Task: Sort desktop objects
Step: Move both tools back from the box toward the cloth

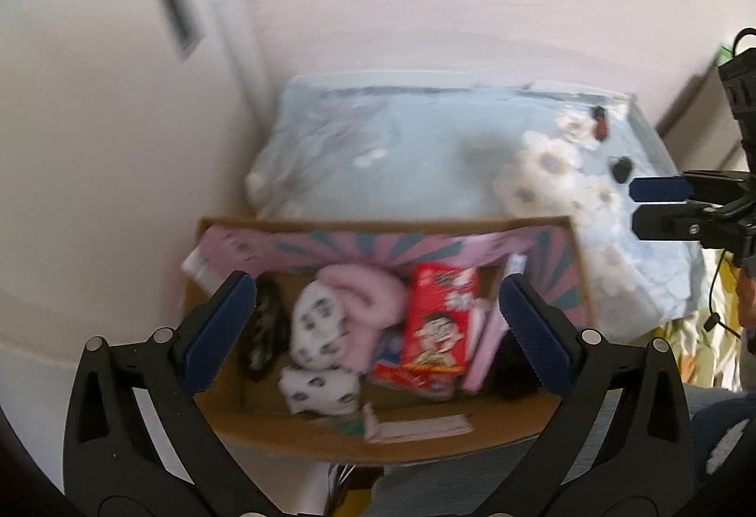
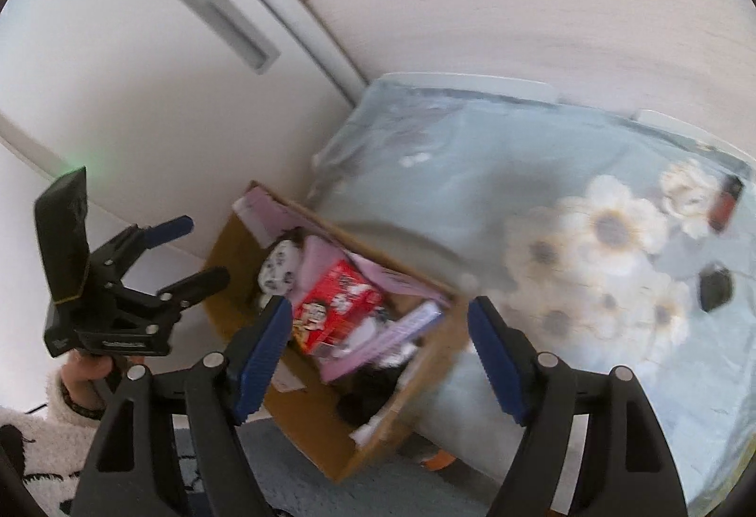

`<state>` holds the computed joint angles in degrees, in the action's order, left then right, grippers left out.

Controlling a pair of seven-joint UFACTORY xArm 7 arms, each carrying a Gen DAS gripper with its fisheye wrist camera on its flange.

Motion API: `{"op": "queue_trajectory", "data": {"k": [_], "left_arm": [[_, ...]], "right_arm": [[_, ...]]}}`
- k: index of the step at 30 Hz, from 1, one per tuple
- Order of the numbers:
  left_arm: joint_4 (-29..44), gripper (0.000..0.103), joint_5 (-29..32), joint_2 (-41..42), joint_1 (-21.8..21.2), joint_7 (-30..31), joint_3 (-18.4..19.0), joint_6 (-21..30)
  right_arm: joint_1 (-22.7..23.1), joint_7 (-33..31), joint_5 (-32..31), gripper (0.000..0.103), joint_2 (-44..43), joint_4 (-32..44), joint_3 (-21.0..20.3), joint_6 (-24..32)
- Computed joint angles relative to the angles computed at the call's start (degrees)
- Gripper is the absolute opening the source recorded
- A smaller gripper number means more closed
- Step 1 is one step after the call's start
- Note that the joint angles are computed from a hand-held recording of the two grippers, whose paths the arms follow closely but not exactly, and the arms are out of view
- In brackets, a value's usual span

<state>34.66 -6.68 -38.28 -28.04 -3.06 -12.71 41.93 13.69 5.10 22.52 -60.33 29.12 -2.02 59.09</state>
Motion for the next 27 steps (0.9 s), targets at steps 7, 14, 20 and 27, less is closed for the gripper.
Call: {"op": "queue_trajectory", "data": {"k": [7,14,20,27], "left_arm": [[7.58,0.103,-0.79,8.49,-5.60,3.62,-3.49,-3.24],[17.39,0.103,-2.33,20.04,-11.47,7.84,-7.05,-7.15],[28.54,0.103,-0.22,33.47,-14.62,10.78,-9.77,-8.97],[42.76,0.103,2.15,52.65,-18.73,13.66,-10.08,-11.57]], "right_arm": [[-7.98,-0.38,-6.93,0.073,-6.98,0.11,-4.78,6.97],[-16.90,-8.85,-16.67,0.073,-4.48,7.07,-11.80,12.10],[-18.78,-23.75,-21.39,0.073,4.77,13.25,-17.50,12.00],[-17.92,-40.59,-20.35,0.073,18.65,16.76,-25.20,8.46]]}}
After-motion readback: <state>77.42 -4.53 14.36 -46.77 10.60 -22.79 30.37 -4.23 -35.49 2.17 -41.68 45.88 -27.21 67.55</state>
